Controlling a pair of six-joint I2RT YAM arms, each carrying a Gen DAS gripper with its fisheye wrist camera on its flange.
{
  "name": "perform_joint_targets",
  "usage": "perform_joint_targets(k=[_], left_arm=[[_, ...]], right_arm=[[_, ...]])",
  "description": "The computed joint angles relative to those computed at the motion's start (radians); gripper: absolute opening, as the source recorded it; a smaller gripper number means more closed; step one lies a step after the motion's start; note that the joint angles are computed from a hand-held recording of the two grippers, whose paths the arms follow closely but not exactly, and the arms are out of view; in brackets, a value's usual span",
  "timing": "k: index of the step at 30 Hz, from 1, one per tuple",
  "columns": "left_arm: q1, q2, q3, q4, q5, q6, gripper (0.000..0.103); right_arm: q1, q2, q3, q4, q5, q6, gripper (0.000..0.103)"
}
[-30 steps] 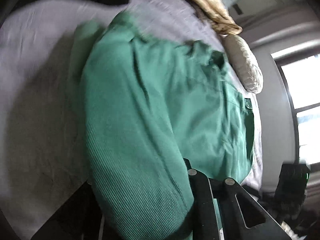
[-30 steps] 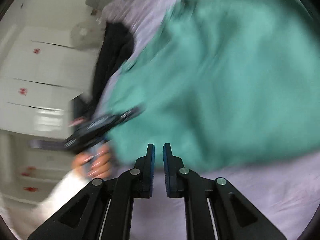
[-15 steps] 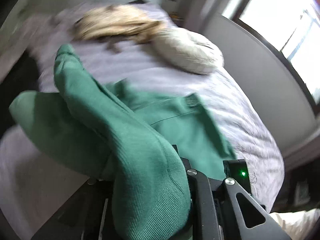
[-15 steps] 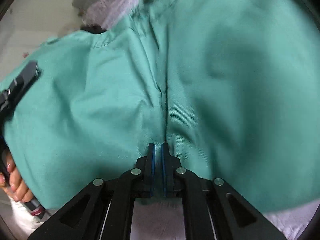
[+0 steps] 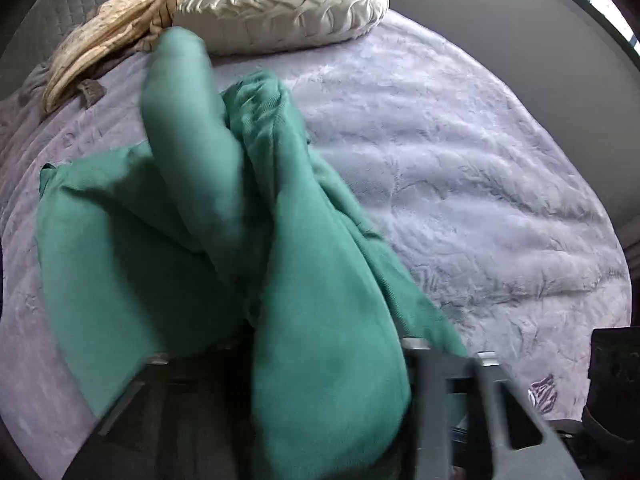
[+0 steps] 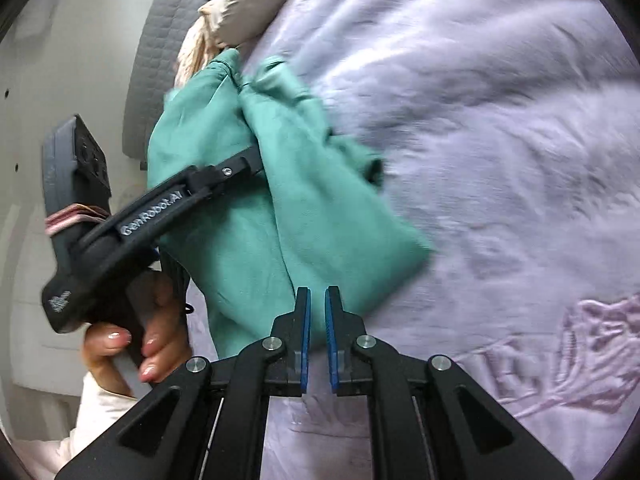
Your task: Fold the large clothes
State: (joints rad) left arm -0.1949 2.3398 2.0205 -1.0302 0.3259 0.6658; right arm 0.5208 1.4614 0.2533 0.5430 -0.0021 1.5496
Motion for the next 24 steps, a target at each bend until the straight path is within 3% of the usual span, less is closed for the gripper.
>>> perform_joint_targets(k=[1,4,9,11,12,13,14,16,18,24], left_arm=[[0.007,-0.019,-0.014,-0.001,0.037,0.004,0.076],[0.022,-0.069,-0.032,-0.029,0.136,0.038,0.077],[0.094,-0.127,-0.008,-0.097,0.278,0.059,0.077],[0.137,-0.113,0.029,-0.088,0.283,0.021,0.077],[0.159,-0.097,0.054,-0.089,0.275,0.007,0.077],[0.188,-0.082,0.076,-0.090,0.252,-0.007,0.077],[0.213,-0.065,0.094,-0.094,0.229,-0.014,0.077],[0.270,-0.019,0.131,-0.108,0.164,-0.012,0.077],[0.318,0.012,0.142,-0.118,0.095,-0.008,0.077],[0.421,0.057,0.131,-0.145,0.034,-0.039,0.077]], right_arm=[[-0.001,0.006,-0.024,0.042,-0.002,0.011,0.010],[-0.016,0.013,-0.031,0.068,-0.018,0.022,0.010],[-0.091,0.011,0.067,-0.072,-0.074,-0.049,0.010],[-0.088,-0.016,0.121,-0.171,-0.067,-0.070,0.011],[-0.089,-0.022,0.135,-0.188,-0.067,-0.075,0.026],[-0.081,-0.037,0.137,-0.199,-0.053,-0.075,0.055],[-0.072,-0.052,0.137,-0.201,-0.037,-0.077,0.067],[-0.044,-0.048,0.152,-0.184,-0.025,-0.073,0.071],[-0.009,-0.040,0.142,-0.121,-0.028,-0.048,0.071],[0.060,0.319,0.269,0.258,-0.113,0.078,0.071]])
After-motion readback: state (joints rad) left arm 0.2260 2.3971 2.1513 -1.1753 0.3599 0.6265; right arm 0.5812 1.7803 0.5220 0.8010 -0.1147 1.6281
